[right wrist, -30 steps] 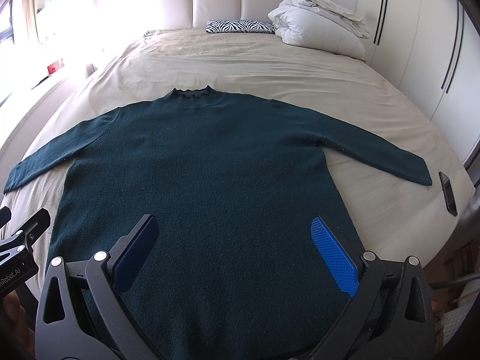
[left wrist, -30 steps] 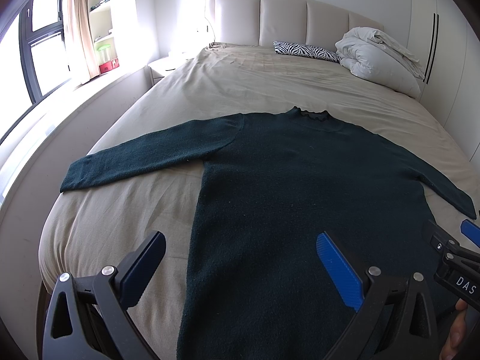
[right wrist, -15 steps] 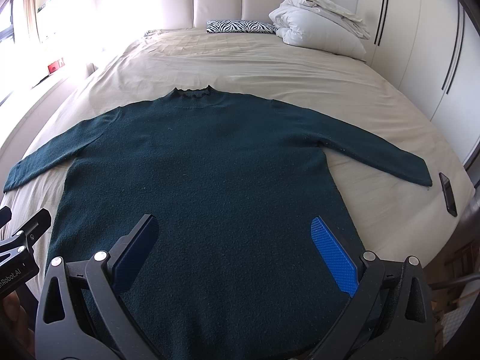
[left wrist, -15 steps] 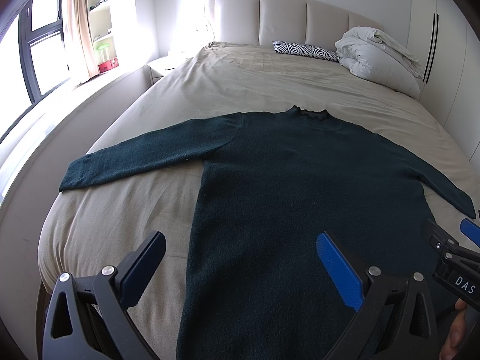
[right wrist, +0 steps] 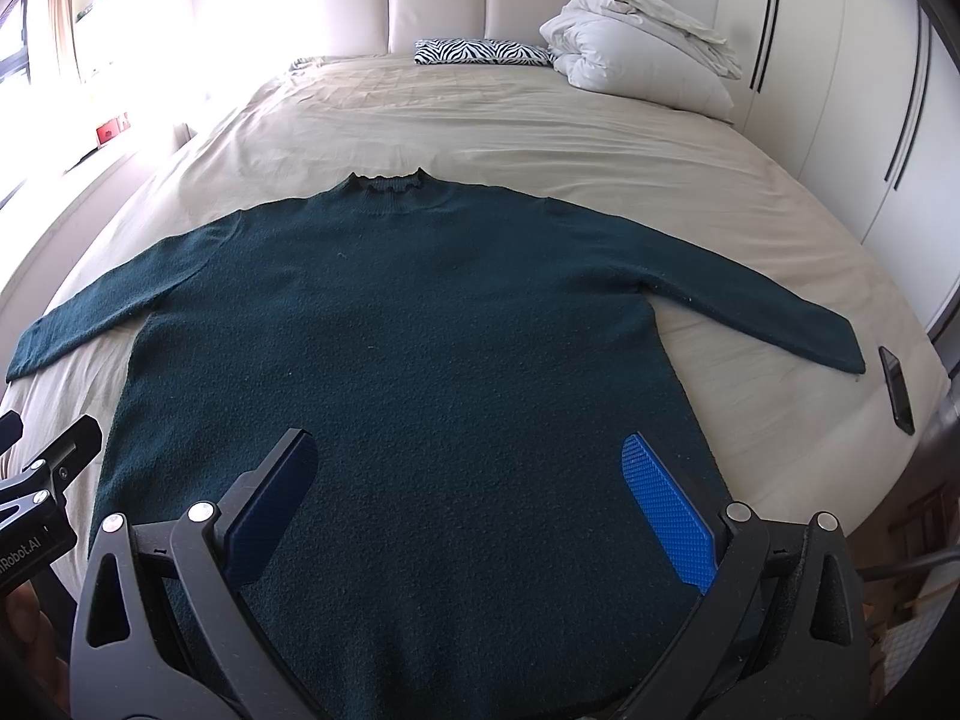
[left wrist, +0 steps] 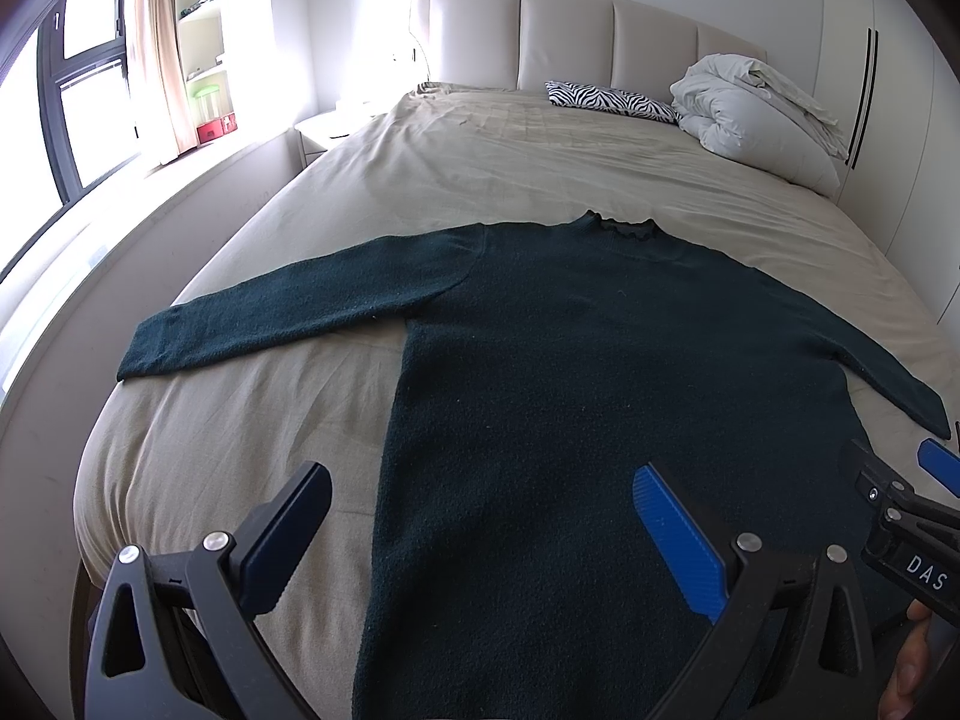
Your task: Fold small clothes
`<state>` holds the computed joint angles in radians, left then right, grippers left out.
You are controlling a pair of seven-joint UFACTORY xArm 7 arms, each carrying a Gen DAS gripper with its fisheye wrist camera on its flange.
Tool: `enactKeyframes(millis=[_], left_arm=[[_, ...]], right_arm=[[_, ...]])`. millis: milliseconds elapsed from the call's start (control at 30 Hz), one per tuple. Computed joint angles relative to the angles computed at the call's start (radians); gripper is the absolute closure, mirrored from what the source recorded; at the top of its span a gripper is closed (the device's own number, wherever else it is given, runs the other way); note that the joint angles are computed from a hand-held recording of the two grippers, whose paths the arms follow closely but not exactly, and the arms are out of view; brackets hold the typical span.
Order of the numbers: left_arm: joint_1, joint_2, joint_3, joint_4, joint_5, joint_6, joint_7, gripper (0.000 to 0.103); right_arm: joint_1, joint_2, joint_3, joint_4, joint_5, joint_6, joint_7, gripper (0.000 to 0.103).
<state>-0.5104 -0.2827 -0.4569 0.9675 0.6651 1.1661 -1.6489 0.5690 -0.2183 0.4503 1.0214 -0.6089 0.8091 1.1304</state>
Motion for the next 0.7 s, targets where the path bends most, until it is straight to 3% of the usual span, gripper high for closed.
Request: enactKeyframes(millis=[567, 700], left_arm=[[-0.039, 0.068, -0.012, 0.039, 0.028, 0.017, -0.075, 0.0], [-0.044, 0.01, 0.019, -0.013, 0.005, -0.015, -0.055, 0.0]], right_arm=[[0.006, 0.007, -0.003, -0.001, -0.001, -0.001, 0.003, 0.0], [0.006, 0.011, -0.005, -0.011, 0.001, -0.013, 0.01, 0.0]])
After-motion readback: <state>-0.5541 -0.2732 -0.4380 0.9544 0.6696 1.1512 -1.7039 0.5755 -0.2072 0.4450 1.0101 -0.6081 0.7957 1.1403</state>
